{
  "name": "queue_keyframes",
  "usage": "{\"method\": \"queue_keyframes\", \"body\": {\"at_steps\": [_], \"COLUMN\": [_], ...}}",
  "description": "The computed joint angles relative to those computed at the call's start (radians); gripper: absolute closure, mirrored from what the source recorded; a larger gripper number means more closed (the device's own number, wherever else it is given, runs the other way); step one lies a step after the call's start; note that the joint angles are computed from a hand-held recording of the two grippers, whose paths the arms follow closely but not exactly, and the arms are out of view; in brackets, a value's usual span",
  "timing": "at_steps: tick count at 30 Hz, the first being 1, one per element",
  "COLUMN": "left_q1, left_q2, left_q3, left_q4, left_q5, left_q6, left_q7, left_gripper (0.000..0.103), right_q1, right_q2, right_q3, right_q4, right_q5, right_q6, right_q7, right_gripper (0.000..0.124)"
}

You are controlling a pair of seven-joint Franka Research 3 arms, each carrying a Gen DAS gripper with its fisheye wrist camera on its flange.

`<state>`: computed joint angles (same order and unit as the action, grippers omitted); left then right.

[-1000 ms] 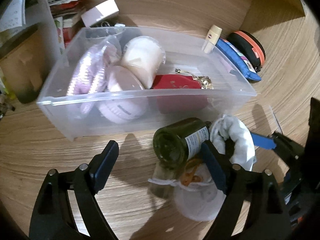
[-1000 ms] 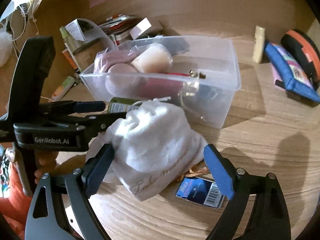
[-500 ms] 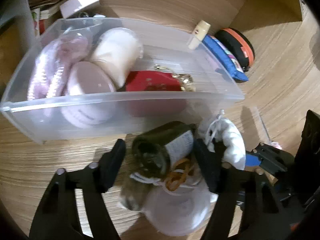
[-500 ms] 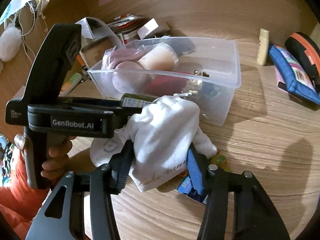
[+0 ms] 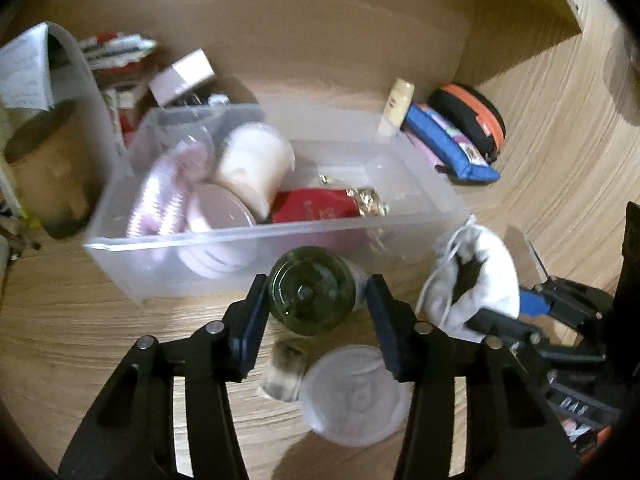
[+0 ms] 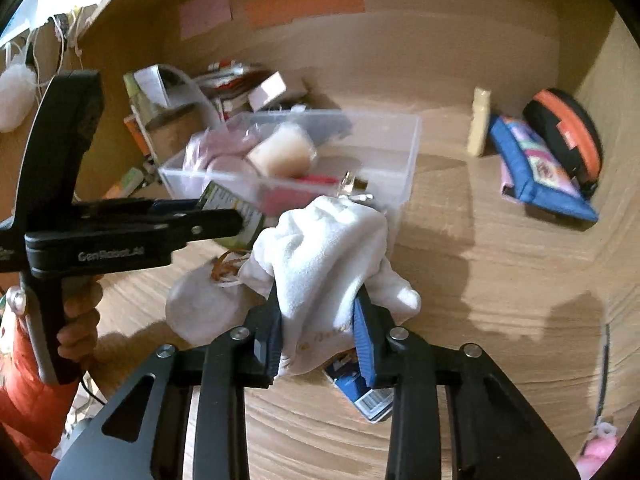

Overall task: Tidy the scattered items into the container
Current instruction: 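Grasp the green glass bottle with the left tool while the right tool grasps the white cloth bag, then carry the bottle and cloth bag over the clear box and release both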

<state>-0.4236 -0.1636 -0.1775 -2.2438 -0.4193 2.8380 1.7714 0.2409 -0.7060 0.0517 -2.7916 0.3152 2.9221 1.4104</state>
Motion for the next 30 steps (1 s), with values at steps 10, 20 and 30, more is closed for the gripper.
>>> {"method": "queue_keyframes", "body": {"at_steps": [10, 20, 30], "left_q1": [-0.023, -0.074, -0.039], "left_q2": [-0.081, -0.137, -0.121], "left_q3": [0.037, 0.102, 0.115], "left_q4": [-0.059, -0.080, -0.031], "left_q5": [0.030, 0.006, 0.117], "left_q6": [0.064, 0.136, 0.166], "left_q7": [-0.038, -0.034, -0.133], "left_gripper": [0.058, 0.058, 0.058], "right_q1": [-0.068, -0.065, -0.017], "right_q2": [-0.045, -0.015, 0.100], "right_q3": [0.063, 0.056, 0.026], "right_q4": [0.016, 0.071, 0.156], "right_q5": [-0.051, -0.064, -0.047], "right_q6": [0.051, 0.124, 0.188], "right_q7": [0.052, 0.081, 0.055], "right_gripper": [0.097, 0.097, 0.097]}}
